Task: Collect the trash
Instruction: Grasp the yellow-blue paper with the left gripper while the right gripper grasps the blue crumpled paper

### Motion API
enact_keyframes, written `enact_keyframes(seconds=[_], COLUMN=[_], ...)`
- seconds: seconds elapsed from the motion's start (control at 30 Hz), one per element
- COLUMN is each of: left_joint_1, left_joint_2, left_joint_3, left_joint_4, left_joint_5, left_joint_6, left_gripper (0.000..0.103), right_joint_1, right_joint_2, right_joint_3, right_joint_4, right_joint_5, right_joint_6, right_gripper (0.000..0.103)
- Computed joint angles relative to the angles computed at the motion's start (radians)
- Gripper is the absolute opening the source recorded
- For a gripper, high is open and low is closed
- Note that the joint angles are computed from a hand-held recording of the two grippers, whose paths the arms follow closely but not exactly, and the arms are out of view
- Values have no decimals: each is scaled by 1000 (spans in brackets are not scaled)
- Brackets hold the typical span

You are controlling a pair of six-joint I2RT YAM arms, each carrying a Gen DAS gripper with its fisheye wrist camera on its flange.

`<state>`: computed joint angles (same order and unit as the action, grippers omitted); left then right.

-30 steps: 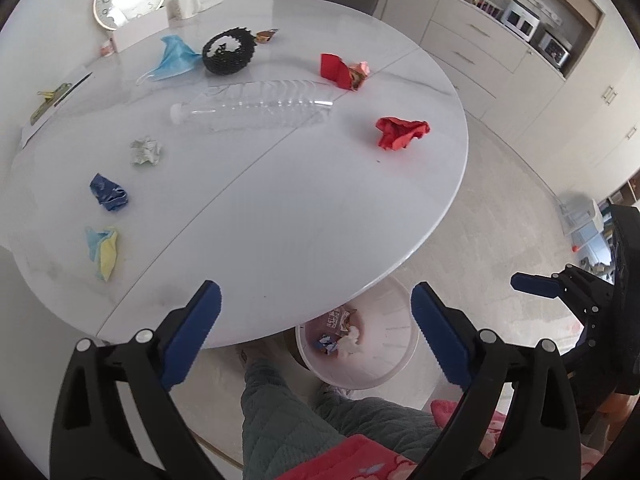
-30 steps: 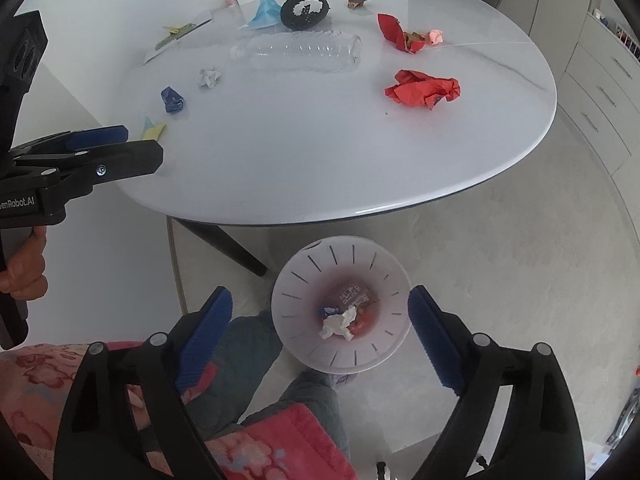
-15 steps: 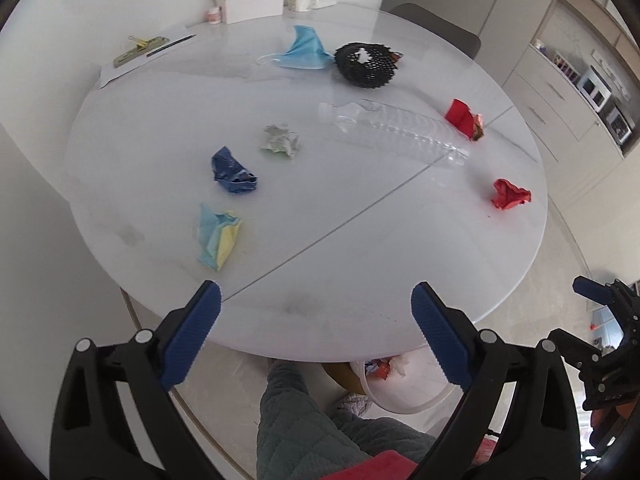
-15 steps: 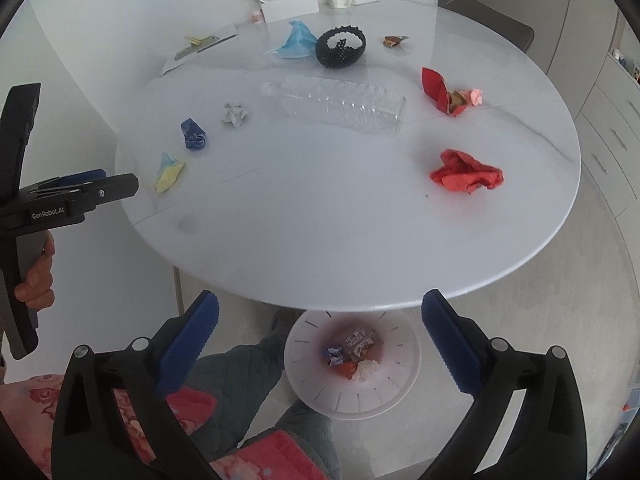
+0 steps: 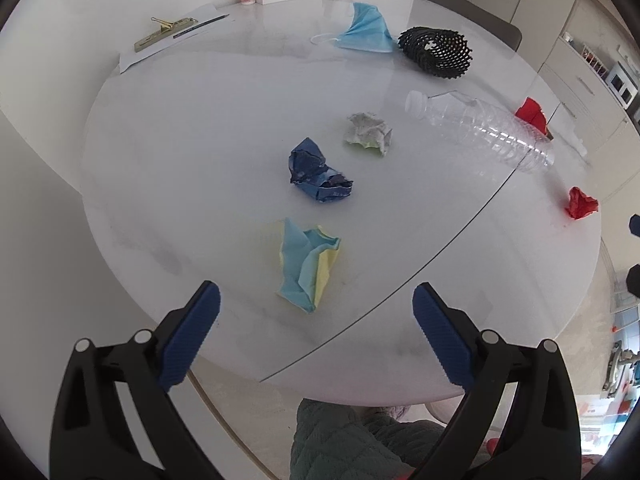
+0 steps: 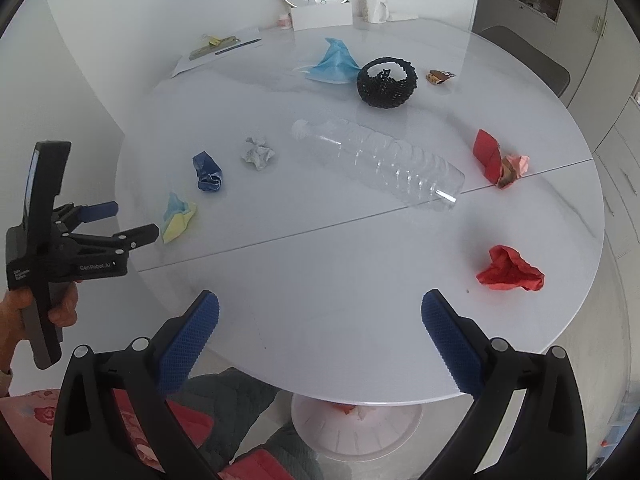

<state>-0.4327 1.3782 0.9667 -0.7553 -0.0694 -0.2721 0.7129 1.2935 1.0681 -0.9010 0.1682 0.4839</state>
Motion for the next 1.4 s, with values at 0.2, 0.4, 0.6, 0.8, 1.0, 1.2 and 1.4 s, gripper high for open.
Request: enact_keyframes(seconds=[0.2, 0.4, 0.6, 0.8, 1.0, 1.2, 1.4], left_joint_1=[66, 88, 106, 134, 186, 252, 331], left_joint_2=[109, 209, 230, 209, 172, 138, 110], left_joint_3=[-13, 1, 15, 27, 69, 99, 92], left_joint_4=[83, 124, 132, 108, 53, 0, -27], left_joint_5=[59, 95, 124, 170, 193, 199, 211], left_joint_6=[62, 82, 100, 105, 116, 133, 181], left_gripper=[81, 66, 38, 34, 34, 34, 34], right_joint_1=[-19, -36, -49, -45, -40, -17, 15], right_joint_2=[136, 259, 354, 480, 621, 787, 958], right_joint_3=[93, 184, 258, 355, 472, 611, 796], right_joint_4=[42, 73, 102, 126, 138, 152, 128], right_joint_5=[-28, -65, -104, -159, -211, -259, -239], right_joint_6=[-33, -58, -87, -116, -124, -109, -127], right_gripper=[101, 101, 101, 101, 101, 93, 82])
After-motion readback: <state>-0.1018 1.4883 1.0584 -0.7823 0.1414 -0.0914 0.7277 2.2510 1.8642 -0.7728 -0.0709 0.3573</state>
